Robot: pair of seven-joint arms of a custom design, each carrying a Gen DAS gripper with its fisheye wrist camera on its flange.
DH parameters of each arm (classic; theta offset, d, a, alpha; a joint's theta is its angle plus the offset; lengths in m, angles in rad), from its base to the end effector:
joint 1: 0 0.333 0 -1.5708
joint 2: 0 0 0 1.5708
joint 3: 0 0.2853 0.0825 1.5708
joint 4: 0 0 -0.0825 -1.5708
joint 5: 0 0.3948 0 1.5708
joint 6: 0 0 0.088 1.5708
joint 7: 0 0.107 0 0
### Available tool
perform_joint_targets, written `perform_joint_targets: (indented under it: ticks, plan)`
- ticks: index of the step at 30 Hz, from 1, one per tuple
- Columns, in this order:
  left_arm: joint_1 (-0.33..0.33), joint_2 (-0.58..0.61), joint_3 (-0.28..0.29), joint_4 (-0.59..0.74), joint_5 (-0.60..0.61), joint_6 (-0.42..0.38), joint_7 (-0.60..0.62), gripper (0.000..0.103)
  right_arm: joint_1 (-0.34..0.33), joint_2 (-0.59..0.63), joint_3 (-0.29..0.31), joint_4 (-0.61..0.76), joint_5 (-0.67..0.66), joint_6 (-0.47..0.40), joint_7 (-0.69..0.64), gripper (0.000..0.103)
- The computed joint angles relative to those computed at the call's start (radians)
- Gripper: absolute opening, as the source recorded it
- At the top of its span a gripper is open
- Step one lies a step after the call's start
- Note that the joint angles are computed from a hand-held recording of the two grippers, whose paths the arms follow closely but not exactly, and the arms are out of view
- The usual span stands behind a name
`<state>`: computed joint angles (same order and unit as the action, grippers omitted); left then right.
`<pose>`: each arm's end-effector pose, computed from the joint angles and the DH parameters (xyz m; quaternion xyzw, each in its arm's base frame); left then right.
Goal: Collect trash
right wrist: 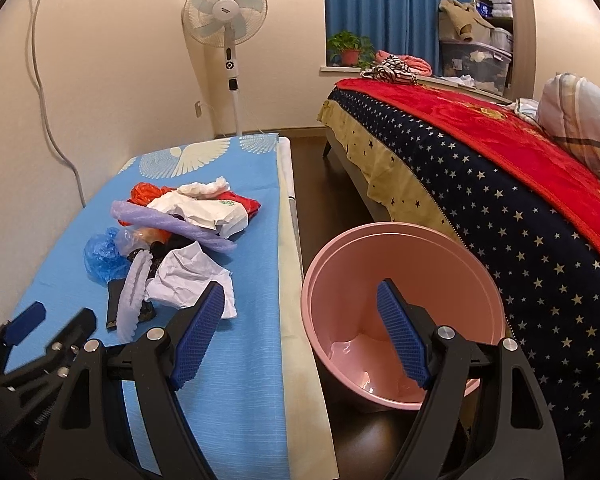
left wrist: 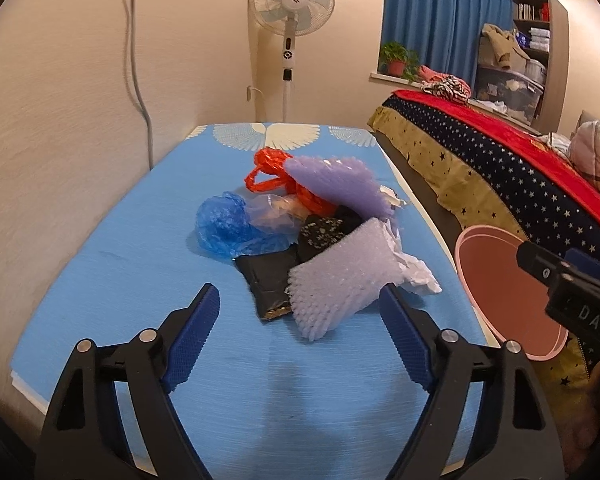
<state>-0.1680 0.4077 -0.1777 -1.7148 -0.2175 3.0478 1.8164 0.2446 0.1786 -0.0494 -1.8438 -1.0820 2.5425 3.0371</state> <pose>0.6746 -0.2070 0.4325 -0.5168 0.7273 -0.3862 0.2340 0.6350 0.1382 0.4461 -0.4572 0.7668 -0.3832 0.2368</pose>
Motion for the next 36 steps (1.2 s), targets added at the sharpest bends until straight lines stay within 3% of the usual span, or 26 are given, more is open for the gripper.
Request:
perform_joint_targets:
  ticks: [13,15,18,21,23,26,31,36]
  plan:
    - [-0.059,0.083,0.041,0.108,0.055,-0.062,-0.068,0.084,-0.016,0.013,-0.009,0.005,0.026,0.032,-0.008,0.078]
    - [-0.068,0.094,0.055,0.123,0.069,-0.078,-0.092,0.084,-0.02,0.024,-0.012,0.012,0.038,0.05,-0.018,0.078]
    - [-0.049,0.11,0.033,0.144,0.063,-0.089,-0.088,0.084,-0.029,0.043,-0.02,0.023,0.064,0.106,-0.027,0.078]
    - [-0.039,0.13,0.021,0.172,0.062,-0.109,-0.08,0.072,-0.03,0.066,-0.029,0.042,0.084,0.149,-0.049,0.078]
    - [-0.019,0.142,-0.001,0.19,0.042,-0.128,-0.065,0.048,-0.031,0.087,-0.032,0.059,0.11,0.178,-0.079,0.078]
    - [0.001,0.148,-0.015,0.202,0.015,-0.133,-0.055,0.028,-0.032,0.129,-0.033,0.094,0.172,0.225,-0.151,0.077]
    - [-0.001,0.149,0.007,0.209,0.011,-0.119,-0.076,0.014,-0.035,0.197,-0.024,0.152,0.32,0.269,-0.308,0.078]
    - [-0.009,0.154,0.044,0.223,0.023,-0.119,-0.13,0.013,-0.038,0.27,0.003,0.228,0.476,0.258,-0.496,0.078]
